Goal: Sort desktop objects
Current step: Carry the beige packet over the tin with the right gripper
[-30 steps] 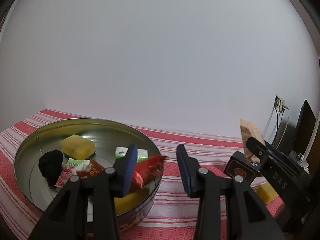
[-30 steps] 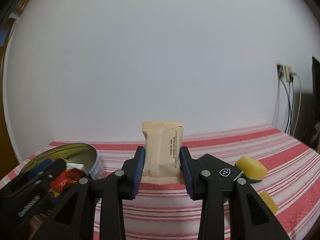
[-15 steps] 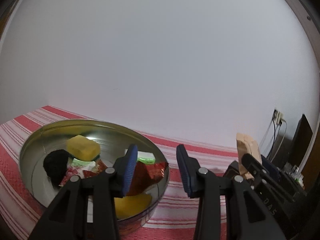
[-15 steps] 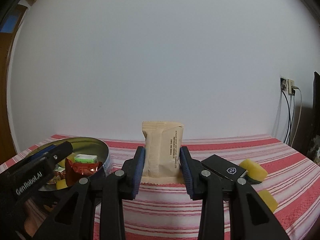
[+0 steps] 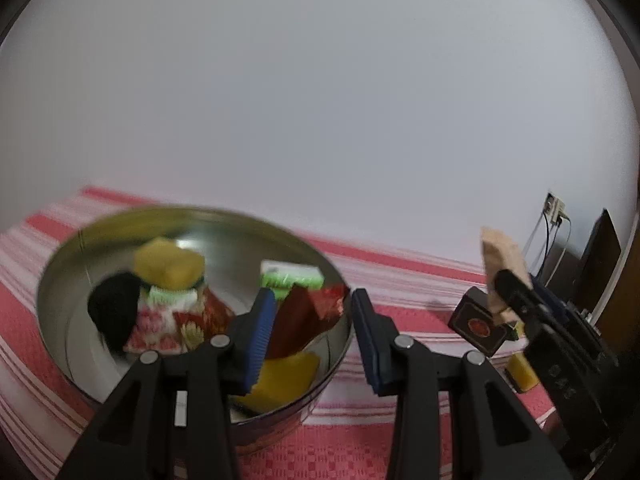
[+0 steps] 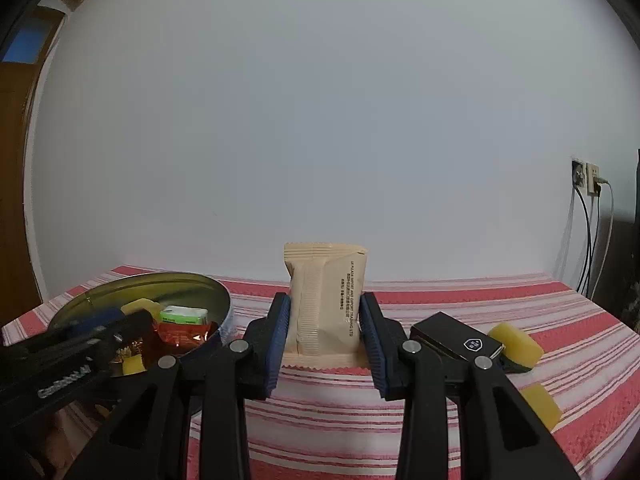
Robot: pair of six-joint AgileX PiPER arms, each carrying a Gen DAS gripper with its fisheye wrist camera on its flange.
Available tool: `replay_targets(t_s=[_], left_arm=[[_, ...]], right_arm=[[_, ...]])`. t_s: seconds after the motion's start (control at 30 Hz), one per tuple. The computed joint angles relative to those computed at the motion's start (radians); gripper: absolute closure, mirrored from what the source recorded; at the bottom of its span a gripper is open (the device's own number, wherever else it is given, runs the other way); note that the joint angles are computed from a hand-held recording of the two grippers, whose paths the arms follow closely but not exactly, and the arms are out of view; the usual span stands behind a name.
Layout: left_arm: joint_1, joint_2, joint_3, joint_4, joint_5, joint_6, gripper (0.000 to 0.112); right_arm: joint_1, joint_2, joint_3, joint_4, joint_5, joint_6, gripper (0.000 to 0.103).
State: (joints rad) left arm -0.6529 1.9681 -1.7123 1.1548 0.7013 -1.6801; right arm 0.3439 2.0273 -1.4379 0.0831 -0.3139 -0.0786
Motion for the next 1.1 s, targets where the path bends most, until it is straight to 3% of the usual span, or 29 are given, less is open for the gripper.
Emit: replay_targets(t_s=[0.27, 0.33, 0.43, 0.47, 0.53, 0.57, 0.63, 0.83, 1.1], left_arm=[[0.017, 0.047, -0.098, -0.132, 0.038, 0.160, 0.074], [0.026, 0.084, -0.174, -0.214, 0.064, 0.268, 0.074], [0.058, 0.144, -0.311, -0.386, 0.108, 0.445, 0.061], [0.064, 0.167, -0.363, -0.424, 0.147, 0.484, 0.061], [0.077, 0.170, -0.372, -0.466, 0.146, 0.496, 0.061], [0.087, 0.166, -0.362, -0.493, 0.130, 0.496, 0.062], [0.102, 0.168, -0.357, -0.540, 0.121, 0.520, 0.082], [0.101, 0.160, -0.316, -0.506, 0.088, 0.484, 0.094], [0.086, 0.052, -0.165, -0.333, 0.010, 0.331, 0.095]], right_arm=[[-0.022, 0.009, 0.005, -0.154, -0.024, 0.123, 0.064], [-0.025, 0.008, 0.004, -0.167, -0.017, 0.136, 0.064], [-0.028, 0.007, 0.003, -0.172, -0.011, 0.147, 0.064], [-0.028, 0.006, 0.003, -0.175, -0.008, 0.149, 0.064], [-0.028, 0.001, 0.010, -0.183, -0.010, 0.153, 0.064], [-0.027, 0.001, 0.011, -0.184, -0.012, 0.152, 0.064], [-0.026, 0.003, 0.009, -0.191, -0.010, 0.155, 0.064], [-0.030, 0.010, -0.003, -0.203, 0.003, 0.176, 0.064], [-0.036, 0.009, -0.007, -0.208, 0.021, 0.184, 0.064]])
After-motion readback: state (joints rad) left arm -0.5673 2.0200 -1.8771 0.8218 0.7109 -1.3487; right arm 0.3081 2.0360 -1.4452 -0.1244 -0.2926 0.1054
